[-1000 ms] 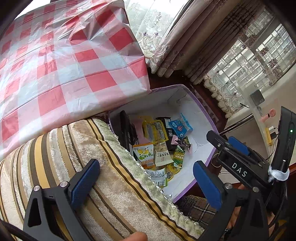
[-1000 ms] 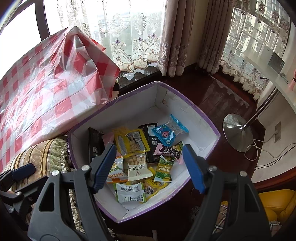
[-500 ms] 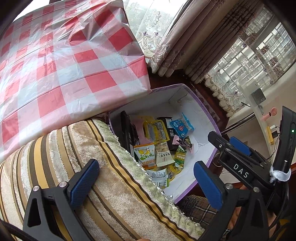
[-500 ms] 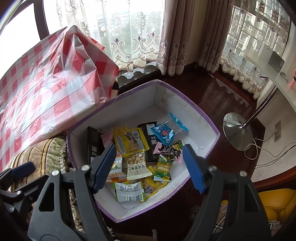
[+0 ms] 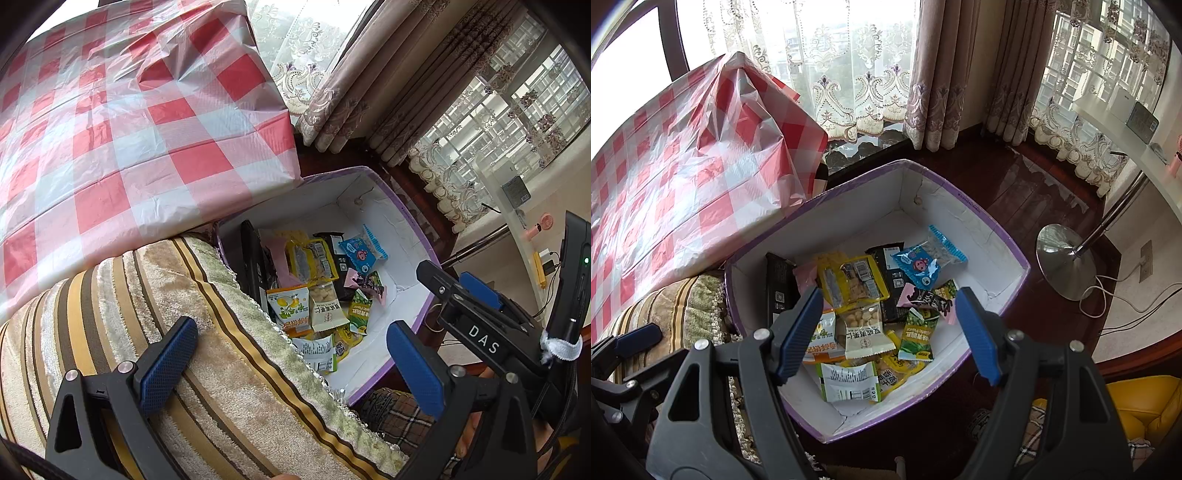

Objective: Organize snacks

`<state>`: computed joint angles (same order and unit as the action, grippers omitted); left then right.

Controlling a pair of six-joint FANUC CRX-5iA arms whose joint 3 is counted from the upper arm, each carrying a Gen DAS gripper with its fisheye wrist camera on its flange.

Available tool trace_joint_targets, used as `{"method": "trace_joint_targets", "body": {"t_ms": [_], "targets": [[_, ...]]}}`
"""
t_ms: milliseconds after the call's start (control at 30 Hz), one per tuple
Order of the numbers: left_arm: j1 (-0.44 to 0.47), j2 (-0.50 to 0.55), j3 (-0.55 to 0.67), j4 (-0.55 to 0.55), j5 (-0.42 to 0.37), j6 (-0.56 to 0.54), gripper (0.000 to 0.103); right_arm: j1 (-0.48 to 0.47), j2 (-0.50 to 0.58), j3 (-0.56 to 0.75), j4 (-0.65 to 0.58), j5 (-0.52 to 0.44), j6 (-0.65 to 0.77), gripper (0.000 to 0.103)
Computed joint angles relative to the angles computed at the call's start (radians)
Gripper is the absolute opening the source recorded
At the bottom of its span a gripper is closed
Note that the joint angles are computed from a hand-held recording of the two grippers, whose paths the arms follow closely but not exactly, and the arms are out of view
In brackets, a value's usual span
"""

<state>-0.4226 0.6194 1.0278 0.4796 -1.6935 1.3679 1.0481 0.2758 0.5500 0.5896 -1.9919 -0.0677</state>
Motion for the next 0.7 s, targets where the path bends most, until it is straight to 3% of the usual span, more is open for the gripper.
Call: {"method": "trace_joint_targets", "body": {"t_ms": [700], "targets": [[0.000,0.001,0.001,0.000,0.000,0.000,0.103,0.002,0.000,0.002,-0.002,-0.003,-0.007,0.076]]}}
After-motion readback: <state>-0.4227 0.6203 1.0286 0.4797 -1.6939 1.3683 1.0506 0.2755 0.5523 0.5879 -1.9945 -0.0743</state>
